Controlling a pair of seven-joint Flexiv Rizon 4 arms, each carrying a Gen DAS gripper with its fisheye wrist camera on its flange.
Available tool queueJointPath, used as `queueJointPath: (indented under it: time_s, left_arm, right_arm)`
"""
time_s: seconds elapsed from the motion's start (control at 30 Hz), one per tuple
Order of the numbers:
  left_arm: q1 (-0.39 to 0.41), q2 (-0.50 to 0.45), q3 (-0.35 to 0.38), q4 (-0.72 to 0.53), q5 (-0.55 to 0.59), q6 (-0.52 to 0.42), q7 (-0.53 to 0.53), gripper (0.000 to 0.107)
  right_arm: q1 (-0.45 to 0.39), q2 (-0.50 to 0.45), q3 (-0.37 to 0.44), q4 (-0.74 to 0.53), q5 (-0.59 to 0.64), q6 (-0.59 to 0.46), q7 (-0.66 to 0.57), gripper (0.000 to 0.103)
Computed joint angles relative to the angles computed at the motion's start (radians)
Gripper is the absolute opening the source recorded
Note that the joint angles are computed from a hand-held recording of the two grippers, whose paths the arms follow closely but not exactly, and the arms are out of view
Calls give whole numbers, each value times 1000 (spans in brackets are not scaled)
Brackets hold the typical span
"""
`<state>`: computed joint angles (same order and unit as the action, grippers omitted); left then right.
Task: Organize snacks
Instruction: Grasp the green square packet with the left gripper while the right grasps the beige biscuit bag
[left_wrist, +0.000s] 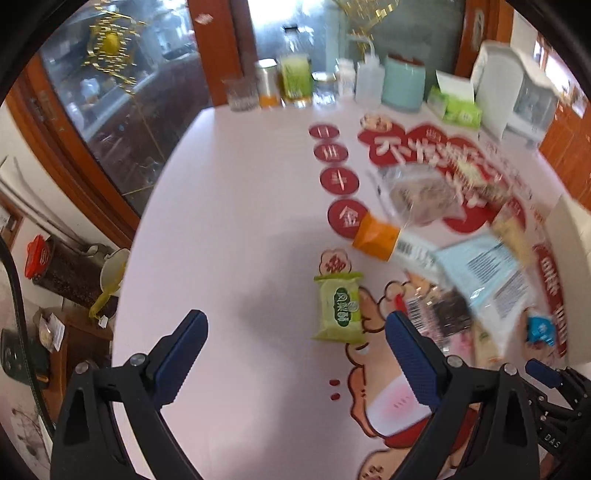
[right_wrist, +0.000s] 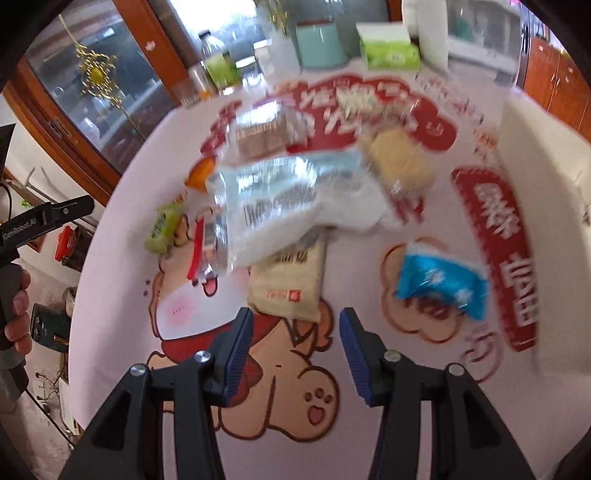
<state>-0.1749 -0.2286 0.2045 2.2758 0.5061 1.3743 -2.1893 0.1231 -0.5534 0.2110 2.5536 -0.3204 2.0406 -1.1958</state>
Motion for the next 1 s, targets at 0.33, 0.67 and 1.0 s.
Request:
queueJointPath:
  time_s: [0.33, 0.67, 1.0]
  left_arm:
    - [55, -200, -69, -47, -206, 65, 199, 96]
    - [49, -248, -77, -34, -366, 108, 331, 96]
    - [17, -284, -67, -24, -493, 128, 421, 96]
  right_arm:
    - [151, -96, -60, -83, 106, 60, -11, 50]
    - [328, -97, -159, -102, 319, 96, -101, 53]
    - [397, -126, -201, -157, 364, 27, -125, 60]
